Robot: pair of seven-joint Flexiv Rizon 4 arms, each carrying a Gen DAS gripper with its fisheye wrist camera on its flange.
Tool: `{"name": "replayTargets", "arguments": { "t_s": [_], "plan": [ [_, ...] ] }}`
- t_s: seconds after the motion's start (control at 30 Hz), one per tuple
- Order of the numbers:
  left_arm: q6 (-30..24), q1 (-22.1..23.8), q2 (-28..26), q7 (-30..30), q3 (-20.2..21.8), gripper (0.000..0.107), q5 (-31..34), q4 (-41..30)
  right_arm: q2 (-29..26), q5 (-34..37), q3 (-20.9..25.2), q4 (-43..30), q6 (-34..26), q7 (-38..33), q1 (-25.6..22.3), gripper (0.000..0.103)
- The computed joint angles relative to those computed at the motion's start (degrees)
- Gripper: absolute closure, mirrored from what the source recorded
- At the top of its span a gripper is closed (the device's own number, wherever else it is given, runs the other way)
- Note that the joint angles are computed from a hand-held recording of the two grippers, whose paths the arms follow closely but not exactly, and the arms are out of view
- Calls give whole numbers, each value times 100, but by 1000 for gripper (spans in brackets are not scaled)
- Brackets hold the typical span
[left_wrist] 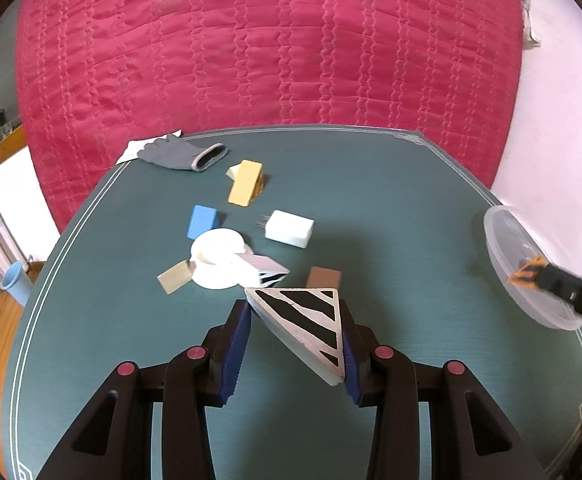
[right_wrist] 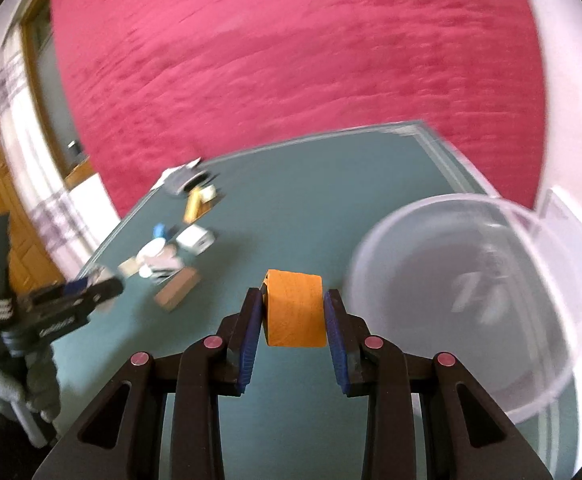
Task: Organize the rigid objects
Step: 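Carry the orange block into the clear plastic bin and open the right tool, then lower the white striped triangle into the bin and open the left tool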
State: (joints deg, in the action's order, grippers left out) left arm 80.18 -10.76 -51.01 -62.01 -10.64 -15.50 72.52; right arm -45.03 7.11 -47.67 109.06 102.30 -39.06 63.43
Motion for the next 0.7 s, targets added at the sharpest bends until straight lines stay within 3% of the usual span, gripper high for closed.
{"name": "replayTargets", "arguments": {
  "t_s": [0.17,0.37,0.57,0.7],
  "plan": [
    [-35,-89,13,52,-17,63,54,-20,-145,414,-899,537,-166,385,627,70],
    [-90,-198,11,190,-84,63,106,-78,-358,494,-1573,1020,-419,906,1033,70],
    [-165,-304,-25,376,-167,63,116,-178,-591,331,-1762,1179,-759,1377,1050,70],
    [-239,-388,-54,488,-201,63,107,-268,-449,243,-1492,1210,-574,1523,776,70]
  ]
}}
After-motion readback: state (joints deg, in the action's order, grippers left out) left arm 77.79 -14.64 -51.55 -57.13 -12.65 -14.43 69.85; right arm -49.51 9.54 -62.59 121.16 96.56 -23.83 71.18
